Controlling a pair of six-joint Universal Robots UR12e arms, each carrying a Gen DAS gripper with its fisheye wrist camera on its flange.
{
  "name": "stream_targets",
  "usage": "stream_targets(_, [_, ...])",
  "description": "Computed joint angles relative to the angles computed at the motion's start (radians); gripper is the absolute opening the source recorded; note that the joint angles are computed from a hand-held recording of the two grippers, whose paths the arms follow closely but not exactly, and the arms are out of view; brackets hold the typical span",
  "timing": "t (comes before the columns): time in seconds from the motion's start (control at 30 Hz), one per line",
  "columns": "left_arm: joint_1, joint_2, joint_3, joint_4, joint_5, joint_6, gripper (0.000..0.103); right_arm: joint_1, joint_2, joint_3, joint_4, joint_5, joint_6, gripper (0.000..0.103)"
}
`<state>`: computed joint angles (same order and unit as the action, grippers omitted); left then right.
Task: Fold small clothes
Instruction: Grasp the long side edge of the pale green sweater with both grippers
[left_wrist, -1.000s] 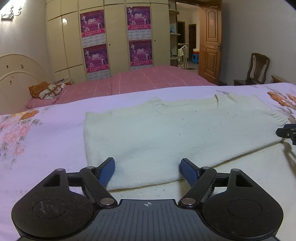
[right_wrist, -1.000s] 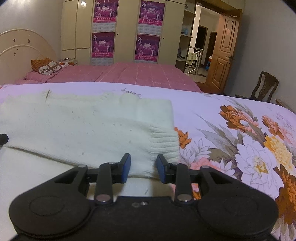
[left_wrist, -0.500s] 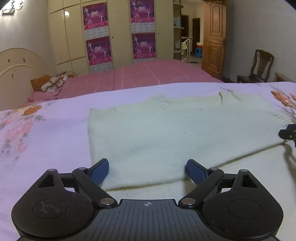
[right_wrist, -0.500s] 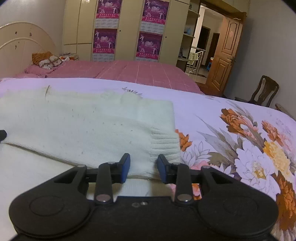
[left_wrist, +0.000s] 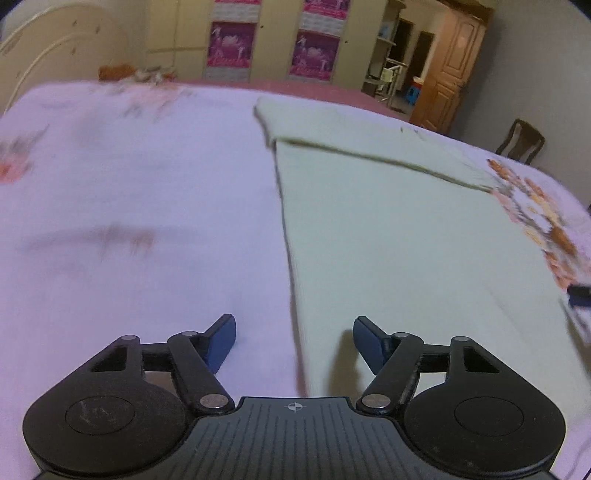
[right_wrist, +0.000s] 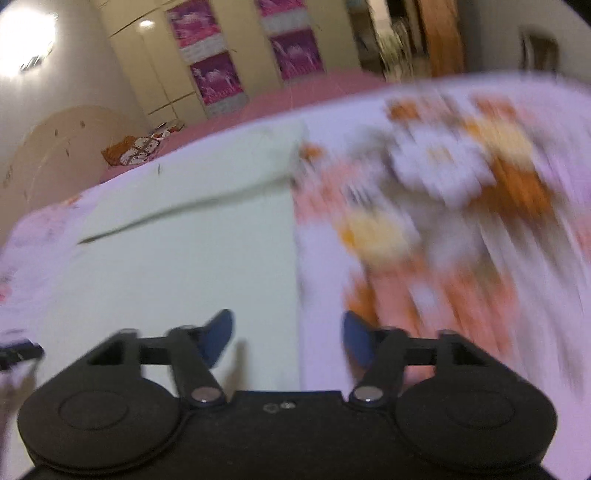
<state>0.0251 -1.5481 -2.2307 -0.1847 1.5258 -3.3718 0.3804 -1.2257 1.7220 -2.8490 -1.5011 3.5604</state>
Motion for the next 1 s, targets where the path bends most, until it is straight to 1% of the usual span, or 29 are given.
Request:
stream_targets(0.03, [0.000, 0.024, -0.021, -0.005, -0.021, -0.019, 0.067, -0.010, -0.033, 0.046, -0.014, 0.035, 0.040, 0.048])
stream_targets(0.07, [0.005, 0.043, -0.037, -0.010, -0.045, -0.030, 0.062, -0.015, -0.055, 0.078, -0.026, 0.058, 0.066, 0.047])
stream_targets(0.13, [0.011, 0.077, -0.067, -0.020, -0.100, -0.071, 0.054, -0.021, -0.095, 0.137, -0.049, 0.097, 0.107, 0.044])
stream_targets(0.2, [0.018, 0.105, -0.092, -0.021, -0.152, -0.130, 0.052, -0.030, -0.127, 0.191, -0.077, 0.162, 0.139, 0.041])
stream_targets(0.27, [0.026, 0.121, -0.116, -0.007, -0.194, -0.190, 0.051, -0.037, -0.147, 0.230, -0.104, 0.220, 0.159, 0.041])
stream_targets(0.33, [0.040, 0.128, -0.145, 0.030, -0.239, -0.247, 0.050, -0.039, -0.156, 0.249, -0.115, 0.254, 0.162, 0.040])
stream_targets(0.43, [0.073, 0.123, -0.191, 0.126, -0.309, -0.347, 0.050, -0.042, -0.153, 0.268, -0.145, 0.301, 0.190, 0.039])
stream_targets(0.5, [0.097, 0.107, -0.211, 0.191, -0.357, -0.396, 0.050, -0.042, -0.146, 0.271, -0.171, 0.310, 0.217, 0.038])
stream_targets(0.53, [0.088, 0.089, -0.207, 0.216, -0.358, -0.423, 0.049, -0.042, -0.140, 0.267, -0.172, 0.312, 0.224, 0.036])
stream_targets(0.6, [0.094, 0.062, -0.214, 0.280, -0.390, -0.476, 0.048, -0.043, -0.134, 0.259, -0.171, 0.322, 0.226, 0.035])
stream_targets(0.63, [0.096, 0.052, -0.217, 0.300, -0.399, -0.493, 0.044, -0.043, -0.130, 0.256, -0.169, 0.331, 0.225, 0.032])
stream_targets(0.67, [0.093, 0.044, -0.216, 0.307, -0.400, -0.498, 0.037, -0.045, -0.126, 0.252, -0.165, 0.342, 0.229, 0.031])
stream_targets(0.7, [0.092, 0.036, -0.216, 0.314, -0.404, -0.497, 0.033, -0.048, -0.120, 0.250, -0.171, 0.359, 0.236, 0.030])
stream_targets(0.77, [0.086, 0.026, -0.215, 0.319, -0.401, -0.498, 0.018, -0.058, -0.106, 0.248, -0.188, 0.404, 0.255, 0.024])
stream_targets(0.8, [0.084, 0.022, -0.216, 0.323, -0.394, -0.496, 0.014, -0.060, -0.103, 0.249, -0.191, 0.410, 0.269, 0.018])
stream_targets(0.83, [0.081, 0.019, -0.217, 0.325, -0.382, -0.494, 0.007, -0.061, -0.102, 0.253, -0.200, 0.413, 0.284, 0.013])
stream_targets(0.87, [0.083, 0.019, -0.220, 0.331, -0.382, -0.495, 0.006, -0.063, -0.102, 0.259, -0.210, 0.419, 0.303, 0.012])
stream_targets(0.9, [0.085, 0.014, -0.223, 0.348, -0.385, -0.496, 0.006, -0.066, -0.102, 0.265, -0.222, 0.423, 0.318, 0.008])
stream_targets(0.97, [0.083, 0.016, -0.223, 0.361, -0.376, -0.490, 0.005, -0.066, -0.103, 0.271, -0.238, 0.423, 0.317, 0.006])
stream_targets(1.0, [0.080, 0.013, -0.225, 0.393, -0.373, -0.496, 0.005, -0.064, -0.104, 0.271, -0.243, 0.417, 0.311, 0.005])
